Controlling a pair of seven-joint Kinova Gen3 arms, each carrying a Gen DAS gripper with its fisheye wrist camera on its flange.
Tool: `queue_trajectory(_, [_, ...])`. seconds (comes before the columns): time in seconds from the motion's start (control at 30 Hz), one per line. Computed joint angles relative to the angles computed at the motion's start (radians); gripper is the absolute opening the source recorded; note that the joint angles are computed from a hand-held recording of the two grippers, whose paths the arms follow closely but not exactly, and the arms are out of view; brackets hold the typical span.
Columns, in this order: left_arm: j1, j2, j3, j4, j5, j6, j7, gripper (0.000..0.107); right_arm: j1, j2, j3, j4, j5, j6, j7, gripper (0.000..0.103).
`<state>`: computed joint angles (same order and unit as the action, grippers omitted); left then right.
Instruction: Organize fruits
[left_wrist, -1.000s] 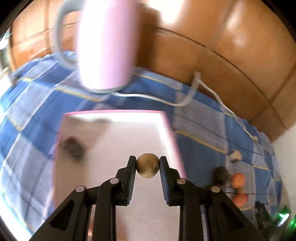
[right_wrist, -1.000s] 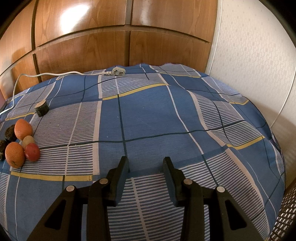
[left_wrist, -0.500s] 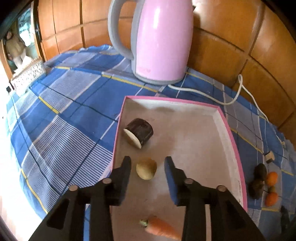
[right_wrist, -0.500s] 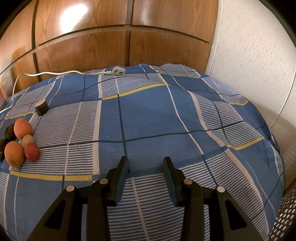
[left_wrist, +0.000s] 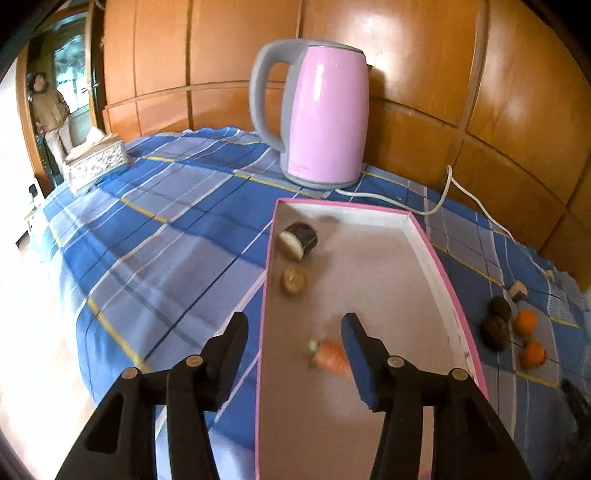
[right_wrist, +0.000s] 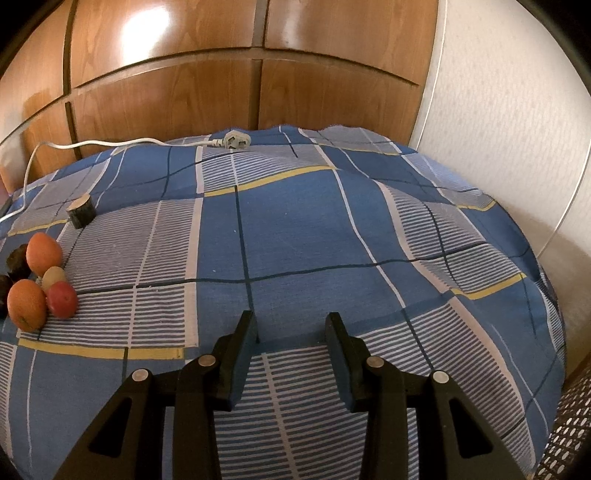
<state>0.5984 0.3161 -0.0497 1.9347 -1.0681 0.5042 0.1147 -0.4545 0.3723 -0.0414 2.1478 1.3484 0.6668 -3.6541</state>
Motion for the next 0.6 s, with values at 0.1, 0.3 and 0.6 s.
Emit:
queue_trajectory(0.1, [0.019, -0.018, -0.001, 0.043, -0.02, 0.007, 0.061, 0.057, 0.002, 0.001, -0.001, -0.003, -0.006, -0.001, 0.006, 0.039])
queue_trajectory(0.3, [0.045, -0.047, 0.034, 0.105, -0.061, 0.033, 0.184, 0.065, -0.007, 0.006, 0.001, -0.027, -0.061, 0.019, 0.072, 0.039])
queue_trajectory(0.6, [0.044, -0.056, 0.105, 0.131, -0.12, 0.069, 0.255, 0.066, 0.016, -0.032, 0.023, -0.059, -0.176, -0.088, 0.275, 0.039])
